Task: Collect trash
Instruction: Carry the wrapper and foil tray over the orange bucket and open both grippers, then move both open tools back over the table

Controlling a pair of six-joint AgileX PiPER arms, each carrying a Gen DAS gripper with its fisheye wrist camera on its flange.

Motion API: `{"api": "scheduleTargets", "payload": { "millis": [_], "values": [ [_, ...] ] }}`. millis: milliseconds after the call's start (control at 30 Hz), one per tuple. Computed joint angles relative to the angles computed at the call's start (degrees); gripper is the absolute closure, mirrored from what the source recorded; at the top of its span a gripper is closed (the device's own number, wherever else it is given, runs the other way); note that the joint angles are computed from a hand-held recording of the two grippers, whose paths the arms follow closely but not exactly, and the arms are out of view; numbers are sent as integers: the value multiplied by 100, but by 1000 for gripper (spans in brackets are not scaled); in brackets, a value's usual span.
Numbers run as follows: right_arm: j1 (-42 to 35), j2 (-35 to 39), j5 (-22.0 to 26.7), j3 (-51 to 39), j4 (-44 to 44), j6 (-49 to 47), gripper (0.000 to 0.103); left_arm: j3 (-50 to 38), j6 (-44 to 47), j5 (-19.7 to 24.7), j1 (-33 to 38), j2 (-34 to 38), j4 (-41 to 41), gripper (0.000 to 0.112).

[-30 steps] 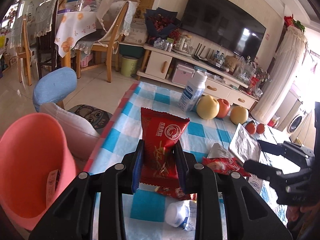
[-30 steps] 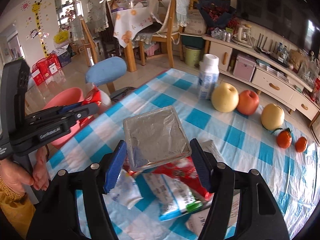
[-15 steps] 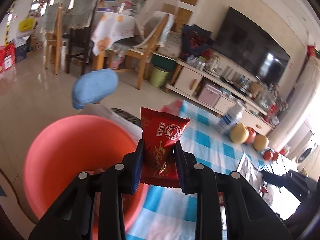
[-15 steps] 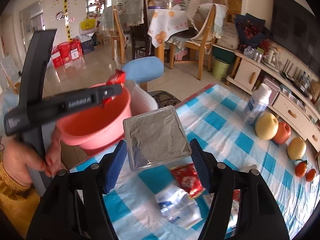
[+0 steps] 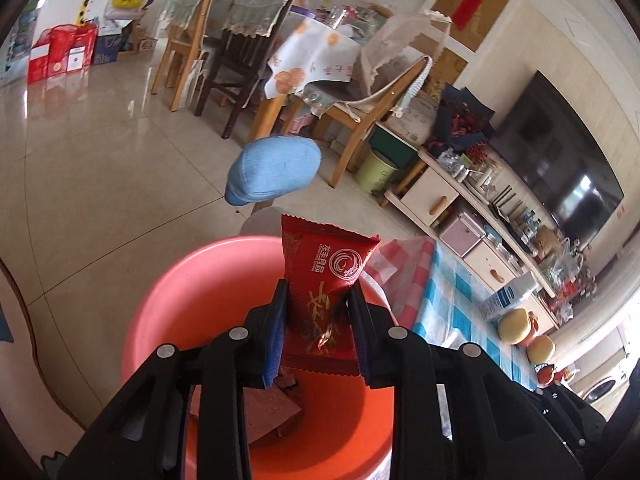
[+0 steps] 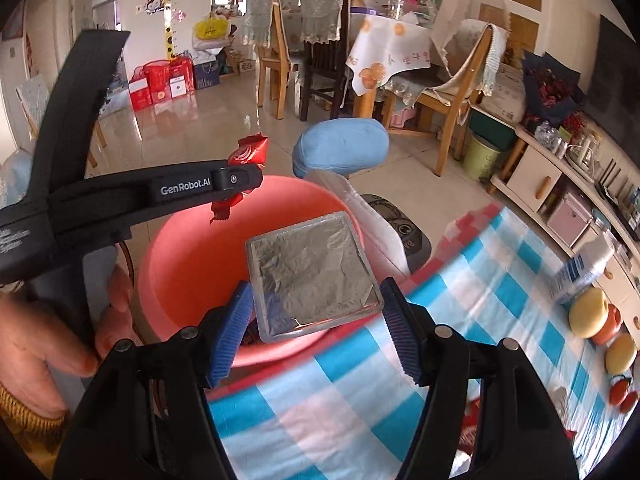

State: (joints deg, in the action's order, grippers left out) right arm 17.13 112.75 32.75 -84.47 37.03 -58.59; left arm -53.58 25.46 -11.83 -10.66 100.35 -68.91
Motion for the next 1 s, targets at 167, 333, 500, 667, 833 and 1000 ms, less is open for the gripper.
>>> {"api": "scheduleTargets", "payload": {
  "millis": [167, 333, 500, 667, 833, 1000],
  "values": [
    [384, 406, -215, -300, -573, 628, 12, 28, -359, 57, 195, 99, 203, 58],
    [313, 214, -769, 204, -93, 240, 11, 63, -381, -156, 176, 147, 89, 40],
    [-67, -238, -981, 837, 194, -117, 11, 113, -796, -715, -68, 212, 281, 28],
    [-548, -598, -858, 1345, 209, -350, 11, 155, -1154, -1469, -526, 276, 664, 25],
    [-1122, -1036, -631, 1894, 515, -956, 11, -14, -1147, -1590, -831, 381, 978, 25],
    [-1808, -1516, -508, 2420, 1158, -1704, 11, -290, -690, -1389, -1084, 486, 739, 25]
  ]
}}
